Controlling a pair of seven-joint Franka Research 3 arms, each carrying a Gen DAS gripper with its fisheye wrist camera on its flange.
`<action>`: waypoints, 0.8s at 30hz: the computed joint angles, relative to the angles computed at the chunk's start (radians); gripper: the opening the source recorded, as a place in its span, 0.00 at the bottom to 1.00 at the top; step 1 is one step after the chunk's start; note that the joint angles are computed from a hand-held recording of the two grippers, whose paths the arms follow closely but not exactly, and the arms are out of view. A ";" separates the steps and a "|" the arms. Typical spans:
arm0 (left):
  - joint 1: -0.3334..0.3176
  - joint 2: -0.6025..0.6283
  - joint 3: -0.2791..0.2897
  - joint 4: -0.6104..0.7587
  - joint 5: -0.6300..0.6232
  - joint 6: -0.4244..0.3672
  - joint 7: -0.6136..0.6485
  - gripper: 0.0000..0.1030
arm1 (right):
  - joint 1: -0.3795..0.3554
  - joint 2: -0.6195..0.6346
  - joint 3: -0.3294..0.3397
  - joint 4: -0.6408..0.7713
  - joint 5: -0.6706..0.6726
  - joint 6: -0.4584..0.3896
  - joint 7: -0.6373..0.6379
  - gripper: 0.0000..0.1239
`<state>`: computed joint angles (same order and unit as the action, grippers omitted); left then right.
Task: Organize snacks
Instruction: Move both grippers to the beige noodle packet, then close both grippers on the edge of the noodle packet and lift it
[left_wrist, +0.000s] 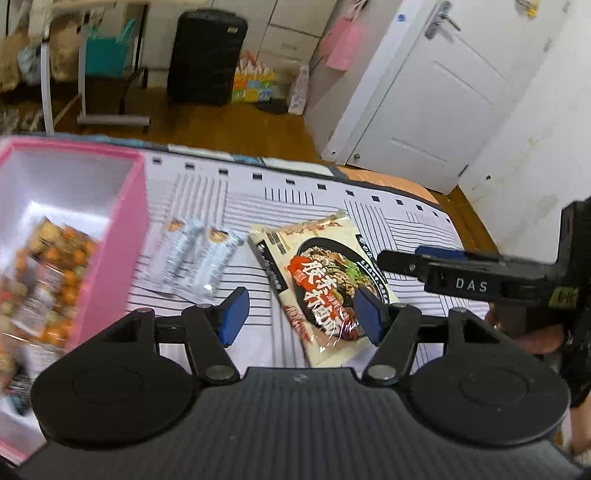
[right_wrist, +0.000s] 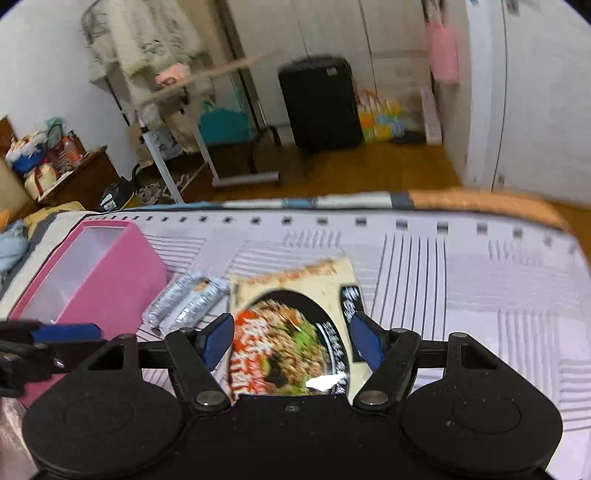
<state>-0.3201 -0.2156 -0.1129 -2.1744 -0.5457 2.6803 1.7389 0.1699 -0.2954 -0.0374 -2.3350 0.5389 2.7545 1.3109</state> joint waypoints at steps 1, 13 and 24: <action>-0.005 0.020 -0.002 0.001 -0.014 0.012 -0.002 0.60 | 0.010 0.015 -0.016 0.007 0.023 -0.009 -0.025 0.60; 0.028 0.210 -0.082 0.024 -0.335 0.111 0.208 0.58 | -0.016 0.127 -0.056 0.053 0.196 -0.116 -0.259 0.60; 0.067 0.252 -0.137 0.053 -0.603 0.097 0.408 0.40 | -0.056 0.161 -0.028 0.080 0.292 -0.178 -0.306 0.65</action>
